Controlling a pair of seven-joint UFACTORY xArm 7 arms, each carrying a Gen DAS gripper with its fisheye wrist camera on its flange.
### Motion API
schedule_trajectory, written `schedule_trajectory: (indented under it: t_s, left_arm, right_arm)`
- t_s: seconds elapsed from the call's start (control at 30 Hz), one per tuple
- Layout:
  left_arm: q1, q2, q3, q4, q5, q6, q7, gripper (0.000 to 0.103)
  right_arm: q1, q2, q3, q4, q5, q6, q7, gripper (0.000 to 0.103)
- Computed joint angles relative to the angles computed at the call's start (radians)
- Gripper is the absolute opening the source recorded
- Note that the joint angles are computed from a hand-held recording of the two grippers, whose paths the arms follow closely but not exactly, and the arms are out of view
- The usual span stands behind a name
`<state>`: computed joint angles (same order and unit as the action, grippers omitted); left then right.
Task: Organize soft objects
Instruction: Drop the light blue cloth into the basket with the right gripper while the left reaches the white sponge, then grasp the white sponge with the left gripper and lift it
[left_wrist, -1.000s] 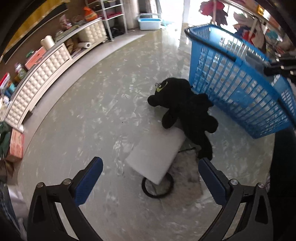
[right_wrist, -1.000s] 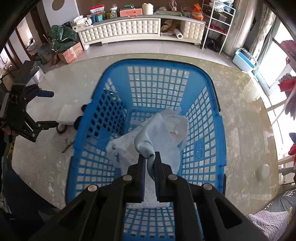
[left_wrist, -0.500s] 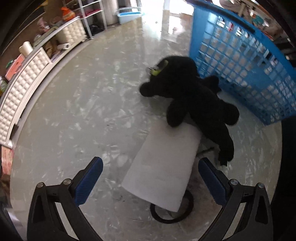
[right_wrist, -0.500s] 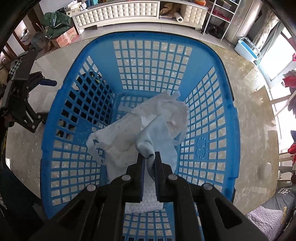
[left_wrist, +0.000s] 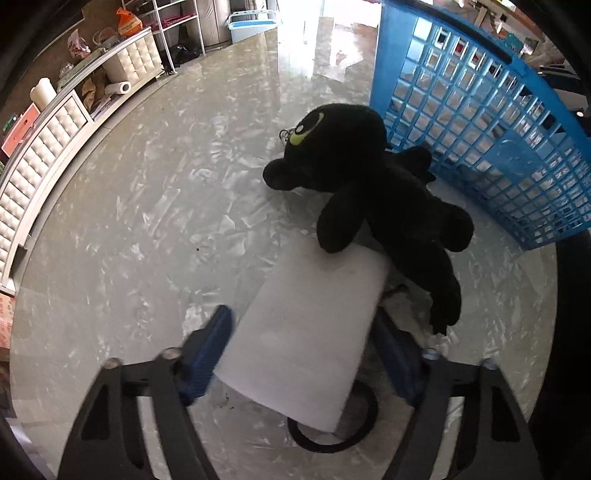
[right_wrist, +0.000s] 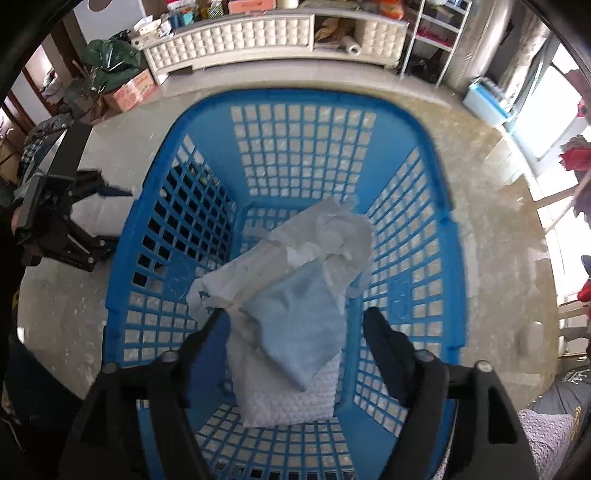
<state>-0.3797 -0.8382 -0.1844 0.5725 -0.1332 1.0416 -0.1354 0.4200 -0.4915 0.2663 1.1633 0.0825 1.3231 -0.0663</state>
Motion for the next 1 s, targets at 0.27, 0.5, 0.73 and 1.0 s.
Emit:
schedule_trajectory:
  t_s: [0.27, 0.5, 0.73, 1.0]
  left_arm:
    - [0.02, -0.059, -0.012, 0.047, 0.006, 0.056, -0.054, 0.061]
    - [0.034, -0.123, -0.082, 0.126, 0.014, 0.117, -0.183, 0.056]
    - [0.04, -0.145, -0.129, 0.222, 0.026, 0.191, -0.302, 0.054]
    - [0.039, -0.043, -0.211, 0.395, 0.051, 0.192, -0.365, 0.054]
  right_arm:
    - [0.005, -0.059, -0.02, -0.018, 0.052, -0.018, 0.004, 0.094]
    - [-0.032, -0.133, -0.009, -0.059, 0.01, -0.014, 0.051, 0.103]
    - [-0.029, -0.219, -0.049, -0.108, 0.053, 0.019, 0.032, 0.103]
    - [-0.049, -0.281, -0.068, -0.111, 0.078, 0.052, 0.021, 0.103]
